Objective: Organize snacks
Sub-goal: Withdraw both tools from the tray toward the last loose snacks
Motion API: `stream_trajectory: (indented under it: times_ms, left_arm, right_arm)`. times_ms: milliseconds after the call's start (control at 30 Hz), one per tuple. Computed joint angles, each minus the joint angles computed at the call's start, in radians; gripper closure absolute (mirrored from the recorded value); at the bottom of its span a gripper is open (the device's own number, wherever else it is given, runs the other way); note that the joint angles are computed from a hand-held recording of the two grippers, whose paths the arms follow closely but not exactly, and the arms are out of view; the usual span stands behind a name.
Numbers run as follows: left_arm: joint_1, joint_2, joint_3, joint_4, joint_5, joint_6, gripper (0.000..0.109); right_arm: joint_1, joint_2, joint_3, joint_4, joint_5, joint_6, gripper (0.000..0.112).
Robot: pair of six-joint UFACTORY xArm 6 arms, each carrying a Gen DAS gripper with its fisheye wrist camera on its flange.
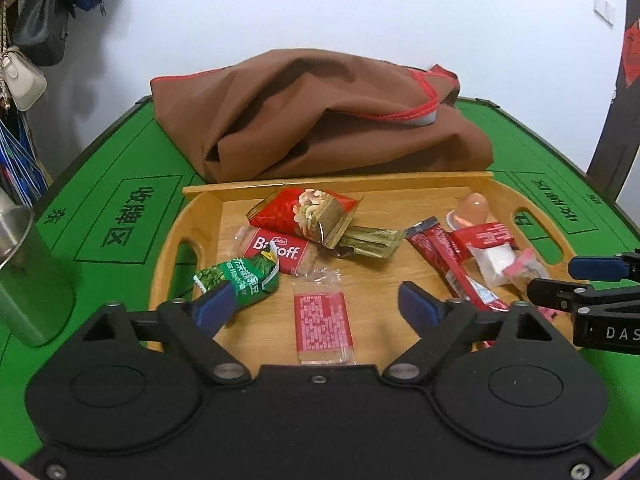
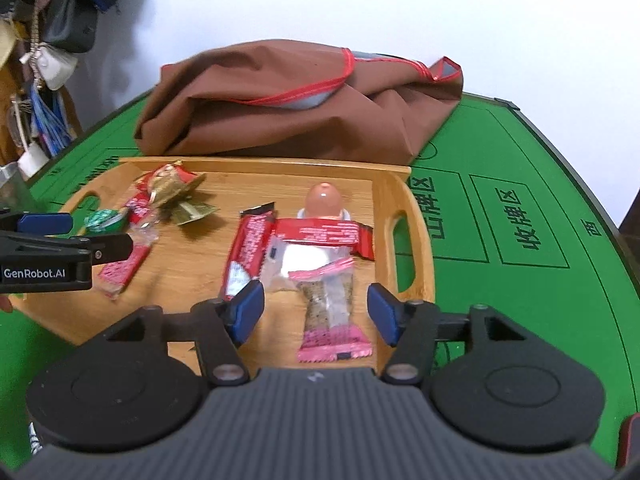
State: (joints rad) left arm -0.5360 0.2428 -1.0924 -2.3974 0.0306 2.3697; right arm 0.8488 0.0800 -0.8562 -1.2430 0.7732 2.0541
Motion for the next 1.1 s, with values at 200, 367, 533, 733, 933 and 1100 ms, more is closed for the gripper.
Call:
stream_trajectory:
  times_ms: [200,367,533,733,933,1100]
  left_arm:
    - [0.026,-0.115,0.119,-0.116,0.061,0.144,0.008]
    - [0.047,-0.217,0.236,-0.190,0.114,0.245,0.006]
    - [0.062,-0.314,0.366,-0.124,0.164,0.188,0.006]
    - [0.082,-0.394,0.485,-0.062,0.194,0.137,0.006]
    - [0.102,-0.449,0.583,0.005,0.221,0.069,0.006]
    - [0.108,-0.478,0.642,0.061,0.237,-0.003,0.006]
  right_arm:
    - [0.066,-0.024,0.019,-0.040,0.027,0.035,0.029]
    - [0.117,-0.033,0.035,-0.073,0.024,0.070,0.024]
    - [0.159,-0.023,0.047,-0.069,-0.012,0.066,0.023]
    - [0.248,0.007,0.041,-0.070,0.042,0.115,0.023]
    - [0.315,0.023,0.042,-0.075,0.069,0.181,0.023]
    - [0.362,0.051,0.025,-0.076,0.093,0.202,0.023]
